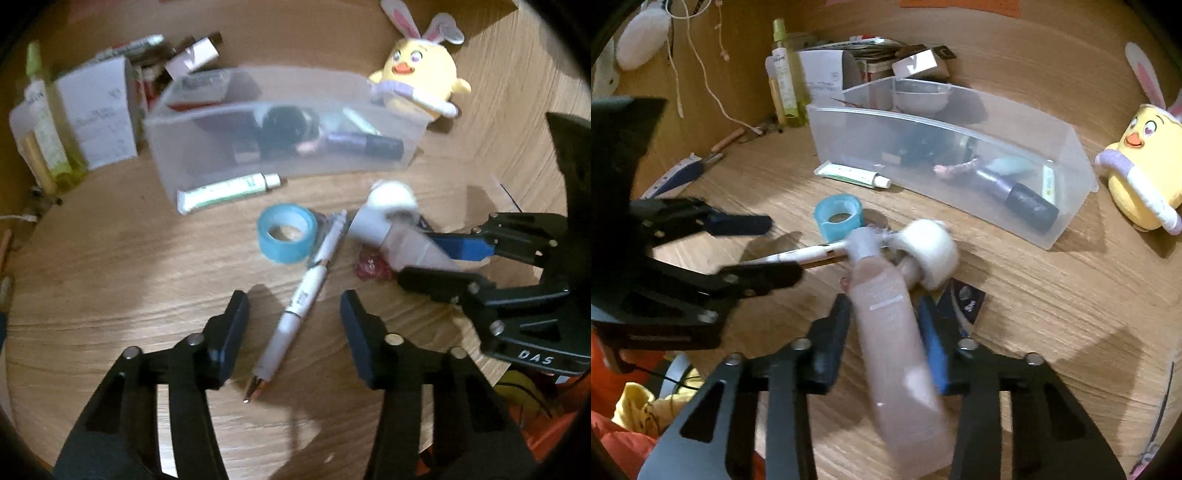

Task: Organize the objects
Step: 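Grasp the white pen with the left tool while the right grasps the pink tube, then carry the pen into the clear box with the left tool while the right drops the pink tube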

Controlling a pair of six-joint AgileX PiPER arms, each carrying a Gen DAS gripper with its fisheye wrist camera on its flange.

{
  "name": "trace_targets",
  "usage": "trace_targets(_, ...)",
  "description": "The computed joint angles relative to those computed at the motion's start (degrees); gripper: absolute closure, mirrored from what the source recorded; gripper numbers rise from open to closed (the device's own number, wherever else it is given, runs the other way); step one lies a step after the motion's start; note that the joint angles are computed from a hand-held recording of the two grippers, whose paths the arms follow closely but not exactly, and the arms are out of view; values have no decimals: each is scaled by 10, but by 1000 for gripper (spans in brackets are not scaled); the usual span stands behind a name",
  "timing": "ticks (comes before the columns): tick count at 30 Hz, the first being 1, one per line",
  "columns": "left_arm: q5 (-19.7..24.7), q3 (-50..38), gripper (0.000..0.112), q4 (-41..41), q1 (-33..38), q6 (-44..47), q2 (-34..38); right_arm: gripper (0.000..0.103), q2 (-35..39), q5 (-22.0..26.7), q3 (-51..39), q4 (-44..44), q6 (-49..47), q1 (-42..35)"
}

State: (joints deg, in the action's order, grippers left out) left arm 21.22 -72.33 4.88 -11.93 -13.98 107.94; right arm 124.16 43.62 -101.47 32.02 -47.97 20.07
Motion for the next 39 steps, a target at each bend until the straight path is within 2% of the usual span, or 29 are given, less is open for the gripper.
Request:
trace_targets(3,1,-7,75,-38,4,38,5,84,-11,-16,16,1,-3,1)
trace_targets(6,1,-15,79,-46,4,54,13,92,-19,-16,25,13,-10,-7)
trace_targets(10,17,-42,88,-37,-2,59,29,92,-29,-21,37,20,-8,-14)
trace_targets(12,22,-56,98,-33,-4,61,39,93,-32,-17,40,31,-14,-20)
trace_targets(14,26,-64,102,-45,-3,71,43,94,-36,-18,46,44,-20,-25)
trace_targets(20,21,-51,102,-79,-6,85,34,95,-51,-17,68,80,-45,-39)
trace_targets(29,-13,-12,102,-62,2,46,-20,96,-73,-22,78,115,-66,-55)
trace_targets(31,-15,-8,102,-52,2,37,-30,96,-76,-24,76,111,-65,-56)
trace_targets(37,-25,2,102,-29,6,11,-56,96,-60,11,60,64,-40,-56)
trace_targets(39,-29,4,102,-12,8,-7,-65,92,-59,14,63,52,-32,-53)
